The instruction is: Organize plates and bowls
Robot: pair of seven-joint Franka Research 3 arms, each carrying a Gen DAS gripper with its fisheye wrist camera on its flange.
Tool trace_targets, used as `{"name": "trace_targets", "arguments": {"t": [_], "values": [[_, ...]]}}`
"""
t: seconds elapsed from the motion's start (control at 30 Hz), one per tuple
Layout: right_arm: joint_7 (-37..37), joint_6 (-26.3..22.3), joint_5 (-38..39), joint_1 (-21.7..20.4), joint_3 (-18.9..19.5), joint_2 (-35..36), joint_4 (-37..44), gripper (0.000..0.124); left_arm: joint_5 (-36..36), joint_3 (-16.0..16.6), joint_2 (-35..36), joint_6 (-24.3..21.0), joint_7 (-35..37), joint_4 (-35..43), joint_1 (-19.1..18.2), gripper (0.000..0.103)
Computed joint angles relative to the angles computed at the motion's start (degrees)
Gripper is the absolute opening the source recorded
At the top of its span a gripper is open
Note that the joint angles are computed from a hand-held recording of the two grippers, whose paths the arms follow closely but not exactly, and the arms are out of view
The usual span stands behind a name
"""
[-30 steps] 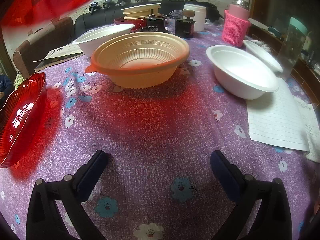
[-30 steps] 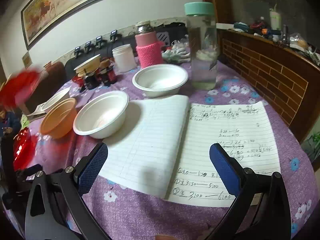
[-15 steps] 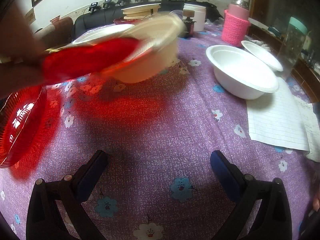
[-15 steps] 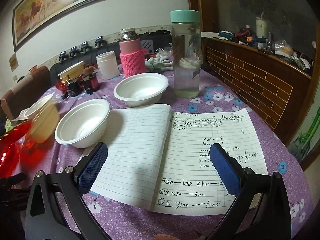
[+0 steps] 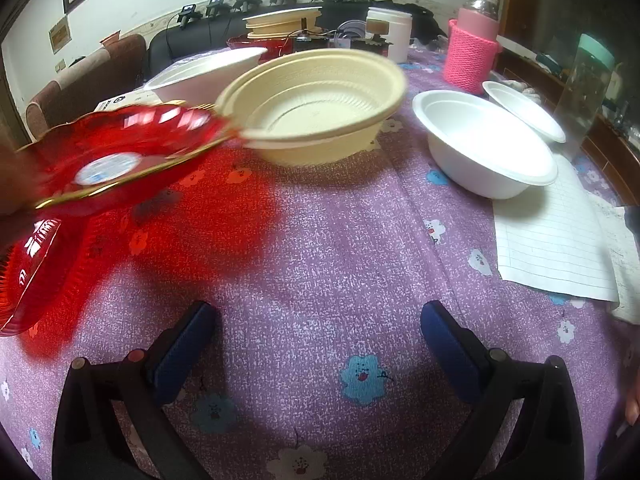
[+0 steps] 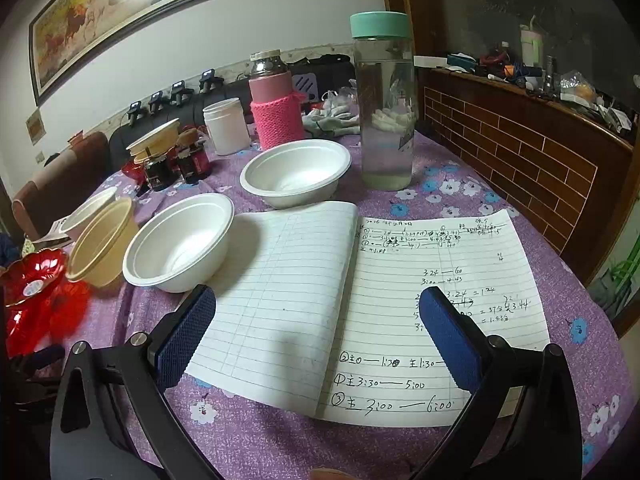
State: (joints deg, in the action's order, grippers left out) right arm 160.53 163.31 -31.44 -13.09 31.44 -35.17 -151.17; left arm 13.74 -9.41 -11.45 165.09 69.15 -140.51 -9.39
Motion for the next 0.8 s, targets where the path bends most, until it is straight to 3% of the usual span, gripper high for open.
{"name": "trace_targets", "arguments": {"t": [0.27, 0.37, 0.7, 0.8], "values": [[0.1, 0.1, 0.0, 0.3, -0.2, 0.2, -0.1, 0.102, 0.0, 0.0, 0.0, 0.0, 0.0, 0.0, 0.0, 0.103], [0.3, 2.2, -0.2, -0.1, -0.2, -0.2, -0.6, 0.103, 0.0, 0.0, 0.0, 0.0, 0.0, 0.0, 0.0, 0.103], [-2.3, 6.1, 3.7, -1.1, 3.9, -4.6, -2.5, 0.103, 0.1, -0.1, -0.1, -0.1, -0.2, 0.0, 0.0, 0.103], [-4.3, 4.6, 4.7, -1.6, 6.5, -4.5, -1.1, 0.103, 0.1, -0.1, -0.1, -0.1, -0.2, 0.0, 0.0, 0.103]]}}
